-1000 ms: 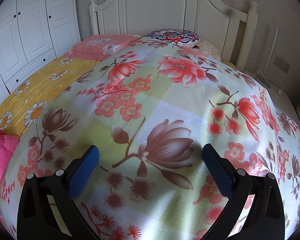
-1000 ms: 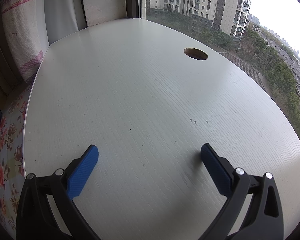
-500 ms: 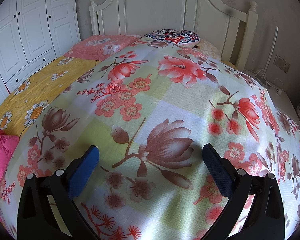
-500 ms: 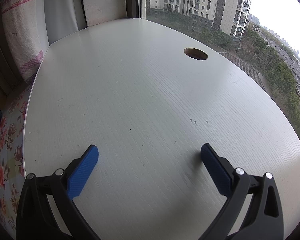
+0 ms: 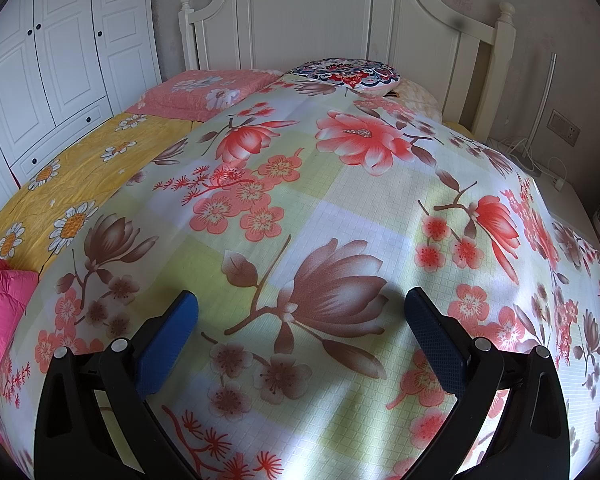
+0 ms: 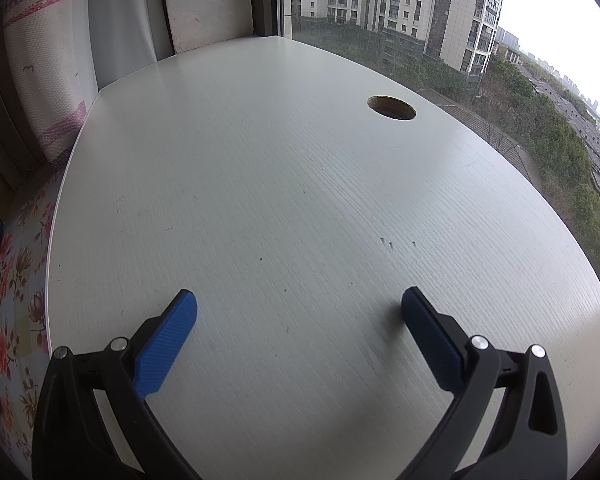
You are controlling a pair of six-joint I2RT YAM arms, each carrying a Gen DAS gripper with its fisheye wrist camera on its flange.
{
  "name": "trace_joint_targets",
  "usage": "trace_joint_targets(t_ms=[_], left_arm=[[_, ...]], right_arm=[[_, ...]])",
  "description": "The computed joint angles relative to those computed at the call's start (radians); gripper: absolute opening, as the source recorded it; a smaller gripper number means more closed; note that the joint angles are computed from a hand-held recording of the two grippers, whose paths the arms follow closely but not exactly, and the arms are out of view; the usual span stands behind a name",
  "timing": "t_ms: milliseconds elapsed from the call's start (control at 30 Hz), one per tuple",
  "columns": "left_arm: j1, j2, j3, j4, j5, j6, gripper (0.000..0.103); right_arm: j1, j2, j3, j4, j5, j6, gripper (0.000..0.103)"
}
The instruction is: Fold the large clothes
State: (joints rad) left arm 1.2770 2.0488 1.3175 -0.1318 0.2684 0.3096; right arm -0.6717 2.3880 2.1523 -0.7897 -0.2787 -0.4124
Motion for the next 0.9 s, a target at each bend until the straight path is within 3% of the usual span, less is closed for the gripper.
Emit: trace_joint_targets(t_ms=[900], left_arm=[[0.000,0.000,0.000,0.000,0.000,0.000,0.099]], right_arm=[[0.000,0.006,0.013,-0.008,0.000,0.000,0.101]])
